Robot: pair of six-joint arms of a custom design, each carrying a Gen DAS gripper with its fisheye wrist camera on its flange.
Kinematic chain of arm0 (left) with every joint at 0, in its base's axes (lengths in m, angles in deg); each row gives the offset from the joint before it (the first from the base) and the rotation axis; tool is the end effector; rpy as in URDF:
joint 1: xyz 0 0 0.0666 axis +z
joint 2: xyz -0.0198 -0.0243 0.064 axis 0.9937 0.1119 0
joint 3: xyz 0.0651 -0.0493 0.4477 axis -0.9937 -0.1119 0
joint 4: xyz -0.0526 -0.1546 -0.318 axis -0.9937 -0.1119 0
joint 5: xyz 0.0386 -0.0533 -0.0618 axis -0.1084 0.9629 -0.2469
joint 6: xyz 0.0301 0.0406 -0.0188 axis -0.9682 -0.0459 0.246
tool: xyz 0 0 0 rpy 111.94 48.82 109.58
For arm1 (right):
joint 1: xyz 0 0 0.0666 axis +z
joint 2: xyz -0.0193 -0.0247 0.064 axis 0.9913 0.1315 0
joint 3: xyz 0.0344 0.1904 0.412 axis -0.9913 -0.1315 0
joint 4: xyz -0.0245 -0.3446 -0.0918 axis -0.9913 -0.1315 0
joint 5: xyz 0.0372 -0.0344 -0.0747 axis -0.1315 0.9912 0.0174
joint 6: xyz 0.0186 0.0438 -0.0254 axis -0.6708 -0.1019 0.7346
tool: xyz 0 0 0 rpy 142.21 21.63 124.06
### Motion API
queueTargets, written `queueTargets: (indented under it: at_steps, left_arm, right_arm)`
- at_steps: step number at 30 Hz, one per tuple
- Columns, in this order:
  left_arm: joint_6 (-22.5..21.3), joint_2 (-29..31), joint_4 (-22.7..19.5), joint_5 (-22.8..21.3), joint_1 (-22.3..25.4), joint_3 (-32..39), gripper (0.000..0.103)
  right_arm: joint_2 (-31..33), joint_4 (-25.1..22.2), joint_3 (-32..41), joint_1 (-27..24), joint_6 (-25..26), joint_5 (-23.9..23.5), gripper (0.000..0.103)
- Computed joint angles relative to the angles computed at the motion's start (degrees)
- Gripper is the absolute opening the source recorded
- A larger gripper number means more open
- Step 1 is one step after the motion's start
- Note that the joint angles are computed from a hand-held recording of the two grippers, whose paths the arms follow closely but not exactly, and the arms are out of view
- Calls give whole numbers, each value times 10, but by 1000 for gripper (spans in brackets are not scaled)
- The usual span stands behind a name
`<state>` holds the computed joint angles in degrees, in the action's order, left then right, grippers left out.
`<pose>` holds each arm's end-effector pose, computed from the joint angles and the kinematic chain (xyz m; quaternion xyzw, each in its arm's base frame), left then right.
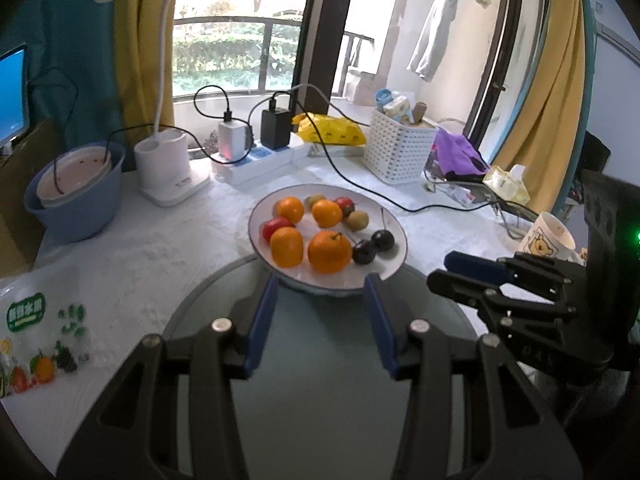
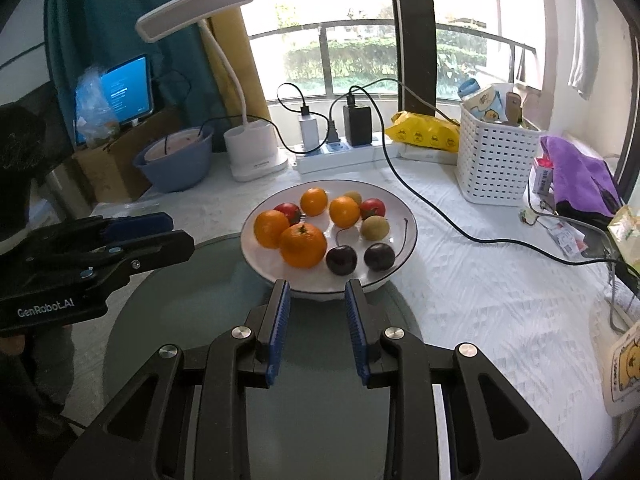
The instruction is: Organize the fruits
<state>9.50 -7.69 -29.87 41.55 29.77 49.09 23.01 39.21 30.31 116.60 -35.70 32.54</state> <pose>0.2713 -0.3379 0.4530 -0.0384 0.9007 -0.0814 0.4249 0.3595 0.2510 0.4572 -0.2925 0.8714 0.1953 0.3421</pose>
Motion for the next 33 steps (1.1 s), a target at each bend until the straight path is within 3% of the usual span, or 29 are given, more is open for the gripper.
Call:
queueTargets:
  at_steps: [17,33]
  left_arm:
    - [45,-35,-40,-80,-75,-9,47]
    - [59,-46,-73,-152,-135,10,47]
  right_arm:
    - [-70,-1,-31,36,-4,42,31]
    - [-129,7,-43,63,-7,79,31]
